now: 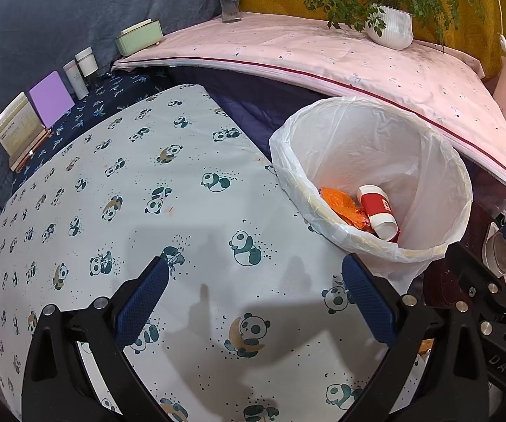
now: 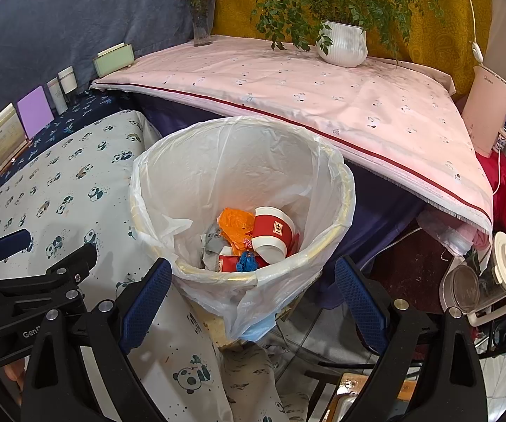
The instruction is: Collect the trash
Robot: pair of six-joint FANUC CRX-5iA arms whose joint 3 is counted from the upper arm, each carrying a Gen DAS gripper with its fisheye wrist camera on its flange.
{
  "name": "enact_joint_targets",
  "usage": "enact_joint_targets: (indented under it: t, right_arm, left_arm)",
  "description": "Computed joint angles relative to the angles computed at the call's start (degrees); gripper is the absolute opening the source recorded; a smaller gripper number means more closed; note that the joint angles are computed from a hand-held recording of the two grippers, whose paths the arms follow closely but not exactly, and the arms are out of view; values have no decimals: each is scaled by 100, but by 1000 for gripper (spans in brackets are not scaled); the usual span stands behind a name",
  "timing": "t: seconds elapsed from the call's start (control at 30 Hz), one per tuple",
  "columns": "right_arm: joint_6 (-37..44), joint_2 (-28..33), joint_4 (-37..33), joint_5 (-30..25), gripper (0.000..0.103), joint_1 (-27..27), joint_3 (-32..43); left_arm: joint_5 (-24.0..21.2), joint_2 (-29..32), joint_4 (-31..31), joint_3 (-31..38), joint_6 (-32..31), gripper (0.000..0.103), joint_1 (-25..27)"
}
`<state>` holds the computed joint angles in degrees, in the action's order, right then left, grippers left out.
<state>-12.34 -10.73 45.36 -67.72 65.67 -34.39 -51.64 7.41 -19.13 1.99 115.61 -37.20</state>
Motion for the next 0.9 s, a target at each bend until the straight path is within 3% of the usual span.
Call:
enact_joint_targets:
  t: [0.9]
  right_arm:
    - [-3, 1, -3, -4, 90, 16, 2]
  left_arm:
    - [27, -28, 29, -68, -55, 94, 36]
